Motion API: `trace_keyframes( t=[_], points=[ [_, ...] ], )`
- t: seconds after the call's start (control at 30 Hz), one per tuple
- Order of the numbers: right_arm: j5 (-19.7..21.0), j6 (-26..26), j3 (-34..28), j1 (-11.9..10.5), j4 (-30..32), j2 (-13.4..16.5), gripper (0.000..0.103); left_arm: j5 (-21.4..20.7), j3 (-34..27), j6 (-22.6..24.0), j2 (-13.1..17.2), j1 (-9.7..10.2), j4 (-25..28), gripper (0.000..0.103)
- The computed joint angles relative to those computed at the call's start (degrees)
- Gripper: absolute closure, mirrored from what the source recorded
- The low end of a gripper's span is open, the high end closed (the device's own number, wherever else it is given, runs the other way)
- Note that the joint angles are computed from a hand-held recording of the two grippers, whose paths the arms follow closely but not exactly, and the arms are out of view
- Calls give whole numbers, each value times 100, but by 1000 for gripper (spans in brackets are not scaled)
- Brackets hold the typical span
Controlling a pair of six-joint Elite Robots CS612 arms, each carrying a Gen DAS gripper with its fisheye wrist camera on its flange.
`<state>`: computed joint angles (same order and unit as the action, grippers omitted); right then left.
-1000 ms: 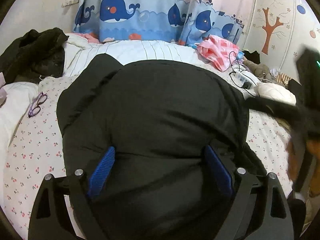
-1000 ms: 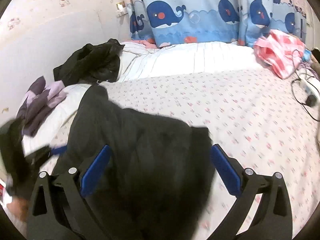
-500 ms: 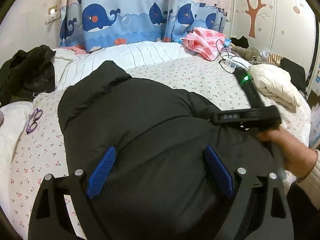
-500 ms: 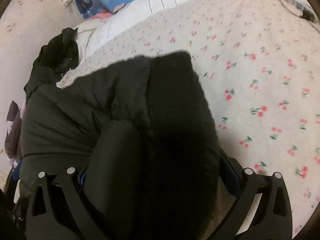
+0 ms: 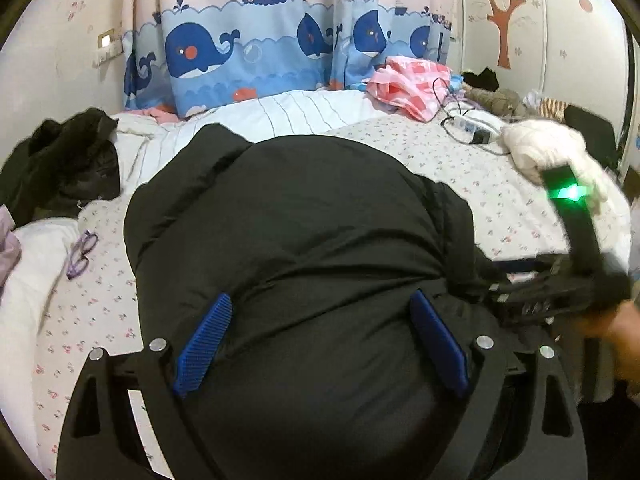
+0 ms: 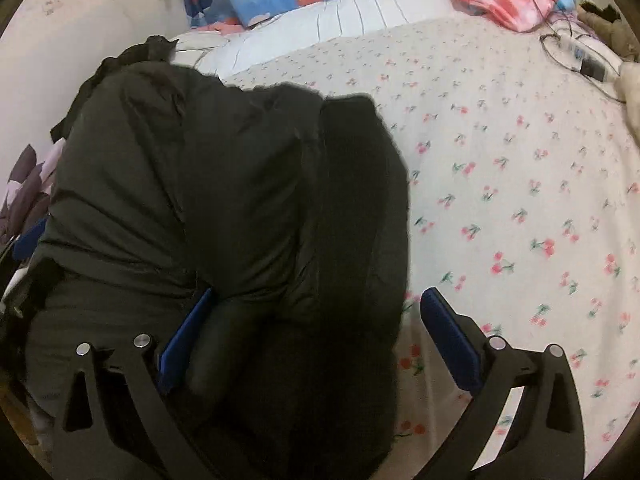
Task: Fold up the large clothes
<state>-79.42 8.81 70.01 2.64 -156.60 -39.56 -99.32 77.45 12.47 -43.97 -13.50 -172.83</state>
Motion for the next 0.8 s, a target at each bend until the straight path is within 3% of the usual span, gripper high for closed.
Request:
trace_keyframes(
  t=[0.13,0.2,0.27,0.47,0.6,0.67,0.7,0.8],
  points=[
    [-231,196,261,-15,-971,-198,7,83,40,48,-10,-16,-93,16],
    [-195,185,233,-15,-1622,-194,7,85,44,24,-13,-17,-108,16],
    [-35,141,10,4,-1810,-121,7,103,45,37,-14,-21,-122,16],
    [750,54,-1170,119,-1214,407,7,101,33,45,-2,-20,-128,16],
    [217,-170,-1908,217,-93,905,7,75,35,41,2,-15,-159,16],
    [393,219,-2132,124,322,1145,6,-53,31,35,6,-2,-205,15],
    [396,333,-2133,112,383,1181,6,-137,13,50,7,6,-147,15],
    [124,26,-2077,141,600,1128,7,-209,-39,78,26,10,27,15]
  ],
)
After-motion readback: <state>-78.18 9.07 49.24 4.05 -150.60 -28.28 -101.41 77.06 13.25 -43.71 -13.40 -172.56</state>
